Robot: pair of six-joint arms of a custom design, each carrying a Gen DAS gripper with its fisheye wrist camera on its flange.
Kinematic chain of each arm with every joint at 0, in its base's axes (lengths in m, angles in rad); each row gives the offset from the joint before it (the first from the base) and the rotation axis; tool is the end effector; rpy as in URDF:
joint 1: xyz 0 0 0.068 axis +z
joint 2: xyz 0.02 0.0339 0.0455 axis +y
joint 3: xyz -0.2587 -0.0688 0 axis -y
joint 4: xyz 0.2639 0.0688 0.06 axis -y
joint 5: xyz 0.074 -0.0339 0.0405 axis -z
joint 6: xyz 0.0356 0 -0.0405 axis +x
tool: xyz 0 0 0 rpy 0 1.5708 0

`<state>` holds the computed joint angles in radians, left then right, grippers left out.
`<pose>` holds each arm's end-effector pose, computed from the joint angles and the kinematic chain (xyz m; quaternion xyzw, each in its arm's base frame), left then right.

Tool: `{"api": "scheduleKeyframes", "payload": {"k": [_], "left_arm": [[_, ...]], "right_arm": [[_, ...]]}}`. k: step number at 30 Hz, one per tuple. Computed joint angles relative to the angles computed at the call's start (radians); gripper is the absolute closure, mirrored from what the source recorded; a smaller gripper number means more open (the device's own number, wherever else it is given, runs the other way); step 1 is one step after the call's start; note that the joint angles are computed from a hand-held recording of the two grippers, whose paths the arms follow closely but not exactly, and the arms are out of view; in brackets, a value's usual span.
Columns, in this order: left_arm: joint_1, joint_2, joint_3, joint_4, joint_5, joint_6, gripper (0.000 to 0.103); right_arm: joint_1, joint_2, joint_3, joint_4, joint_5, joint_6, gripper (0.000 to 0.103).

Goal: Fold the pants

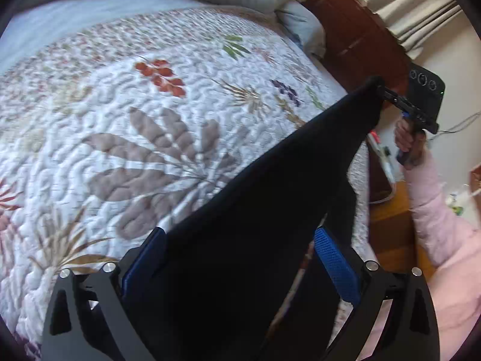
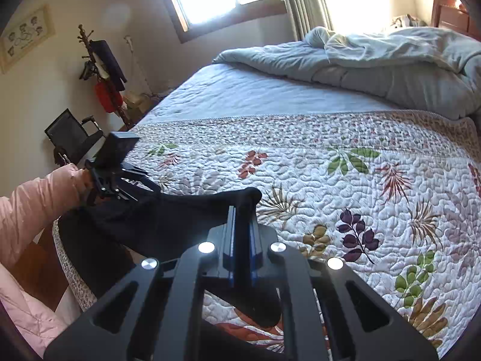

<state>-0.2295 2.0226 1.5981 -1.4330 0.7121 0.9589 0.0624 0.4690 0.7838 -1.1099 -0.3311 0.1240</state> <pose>0.3546 -0.1067 0.1954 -0.4781 -0.7965 0.3701 0.0020 0.0961 0.0176 0.2923 -0.0342 0.9146 0.1866 0.3572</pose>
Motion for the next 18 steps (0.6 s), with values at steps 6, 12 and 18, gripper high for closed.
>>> {"api": "scheduleKeyframes", "payload": {"k": [6,12,18], "left_arm": [[-0.023,0.087,0.049,-0.136,-0.023,0.079,0.057],[-0.036,-0.118,-0.205,0.142,-0.115,-0.02,0.103],[0.082,-0.624,-0.507,0.367,-0.094,-0.176,0.103]], "right_arm": [[-0.002,-0.028,-0.025,0.005,-0.005,0.005,0.097],[-0.058,-0.073,-0.042,0.017,-0.049,0.028,0.097],[0.112,-0.168,-0.141,-0.017,0.164,0.155,0.097]]}}
